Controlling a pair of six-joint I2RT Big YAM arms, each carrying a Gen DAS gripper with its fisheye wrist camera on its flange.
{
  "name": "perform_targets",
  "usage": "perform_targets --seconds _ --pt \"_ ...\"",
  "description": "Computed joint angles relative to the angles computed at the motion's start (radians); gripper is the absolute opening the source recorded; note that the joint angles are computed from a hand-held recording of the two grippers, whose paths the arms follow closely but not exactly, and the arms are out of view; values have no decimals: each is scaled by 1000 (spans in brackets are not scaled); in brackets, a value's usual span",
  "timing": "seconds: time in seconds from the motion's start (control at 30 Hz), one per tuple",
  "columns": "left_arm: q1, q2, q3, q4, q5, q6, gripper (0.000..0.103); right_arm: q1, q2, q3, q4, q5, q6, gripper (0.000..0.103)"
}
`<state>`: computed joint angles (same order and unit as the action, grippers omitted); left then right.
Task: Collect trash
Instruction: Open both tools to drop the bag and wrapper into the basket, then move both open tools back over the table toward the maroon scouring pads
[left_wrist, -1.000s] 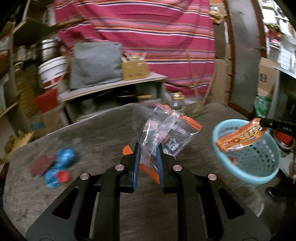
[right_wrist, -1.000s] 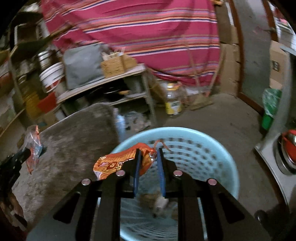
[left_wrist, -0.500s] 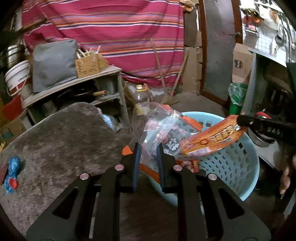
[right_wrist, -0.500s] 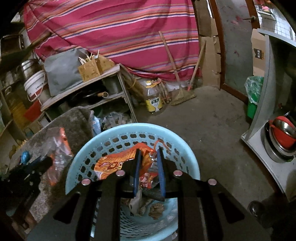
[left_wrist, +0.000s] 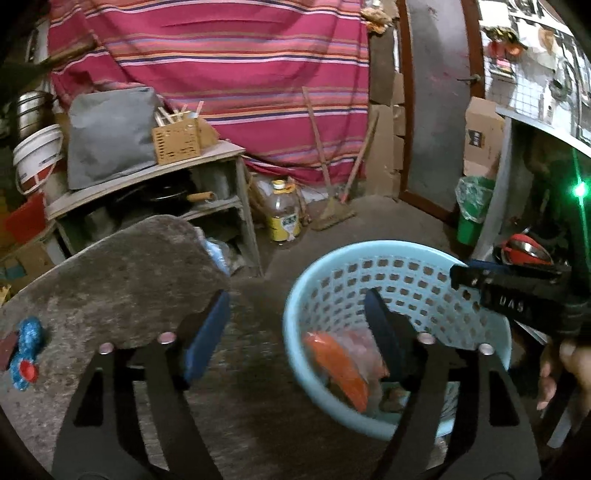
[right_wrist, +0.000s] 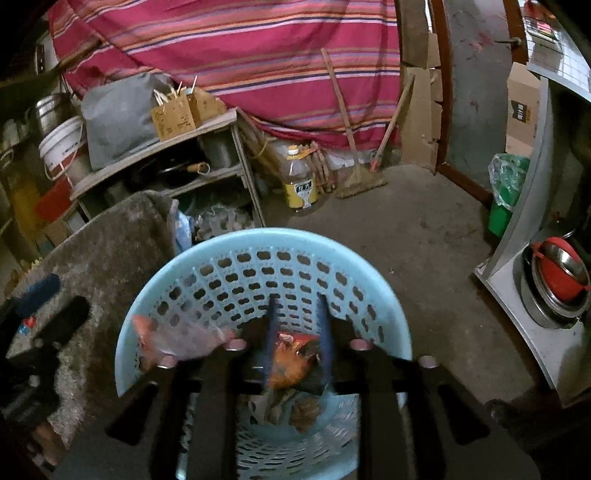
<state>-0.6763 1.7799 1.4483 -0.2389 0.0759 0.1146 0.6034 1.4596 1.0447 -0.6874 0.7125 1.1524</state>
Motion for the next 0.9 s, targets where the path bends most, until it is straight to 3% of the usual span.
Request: perform_targets --seconds 0.03,0.17,0.3,0.4,0.57,0.73,0.9 --pt "11 -6 -4 -1 1 -10 82 1 5 5 1 -1 -6 65" --pt "50 -33 -25 -1 -12 -12 89 9 45 59 -69 22 8 76" --pt "109 -76 -72 36 -29 -3 97 19 78 103 -86 26 10 78" --pt "167 -94 -93 43 -14 2 97 32 119 156 -98 39 -23 88" --pt "264 -92 -94 37 -29 38 97 60 196 259 -122 60 -63 88" --pt "340 -69 -62 11 -38 58 97 75 242 327 -78 53 -109 88" --pt "401 -38 -25 12 -40 54 97 90 318 435 -91 62 -165 88"
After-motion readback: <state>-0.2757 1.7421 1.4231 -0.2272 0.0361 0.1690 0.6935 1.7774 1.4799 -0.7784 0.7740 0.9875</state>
